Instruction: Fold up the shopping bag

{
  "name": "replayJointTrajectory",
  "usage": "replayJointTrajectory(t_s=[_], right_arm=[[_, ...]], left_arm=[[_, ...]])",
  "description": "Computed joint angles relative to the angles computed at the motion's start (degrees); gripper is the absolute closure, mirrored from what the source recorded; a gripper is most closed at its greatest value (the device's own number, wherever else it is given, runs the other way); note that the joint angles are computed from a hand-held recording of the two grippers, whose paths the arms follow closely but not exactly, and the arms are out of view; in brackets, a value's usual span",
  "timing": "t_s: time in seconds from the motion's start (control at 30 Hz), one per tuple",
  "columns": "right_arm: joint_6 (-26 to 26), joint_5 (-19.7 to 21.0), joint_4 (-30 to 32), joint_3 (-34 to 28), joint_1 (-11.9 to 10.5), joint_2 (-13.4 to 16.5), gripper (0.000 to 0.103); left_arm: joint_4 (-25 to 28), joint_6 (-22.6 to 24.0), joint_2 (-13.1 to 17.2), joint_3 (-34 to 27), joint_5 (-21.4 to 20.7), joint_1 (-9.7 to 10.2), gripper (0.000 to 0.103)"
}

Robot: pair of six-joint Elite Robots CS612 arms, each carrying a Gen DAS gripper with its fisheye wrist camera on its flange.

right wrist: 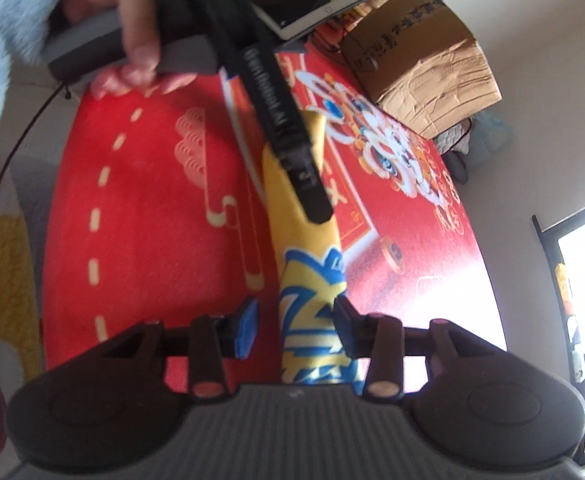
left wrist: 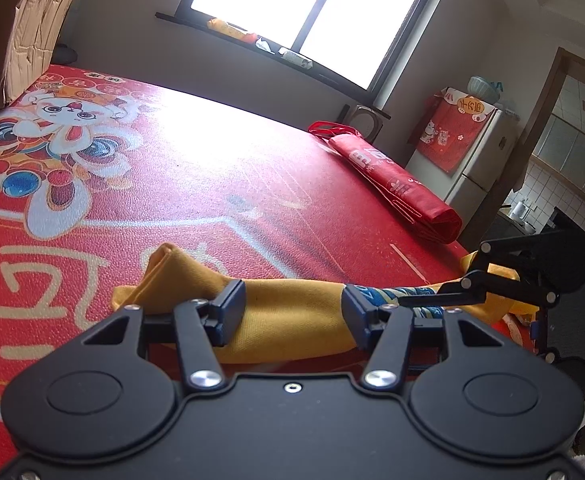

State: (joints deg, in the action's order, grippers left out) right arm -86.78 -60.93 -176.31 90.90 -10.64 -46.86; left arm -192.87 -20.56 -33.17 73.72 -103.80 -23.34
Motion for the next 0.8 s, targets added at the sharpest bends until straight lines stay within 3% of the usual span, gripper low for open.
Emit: replayJointTrajectory(t_s=[0.43, 0.8], right_arm=[[3.5, -0.6, -12.1, -0.4, 1.2, 3.2, 0.063], [4.9, 0.2, -16.0, -1.3, 1.4, 4.7, 0.062]], left_arm=[[0.1, 0.1, 0.0, -0.1, -0.1, 0.06, 0.048], [0.1, -0.1, 0.2, -0.3, -0.4, 0.19, 0.048]])
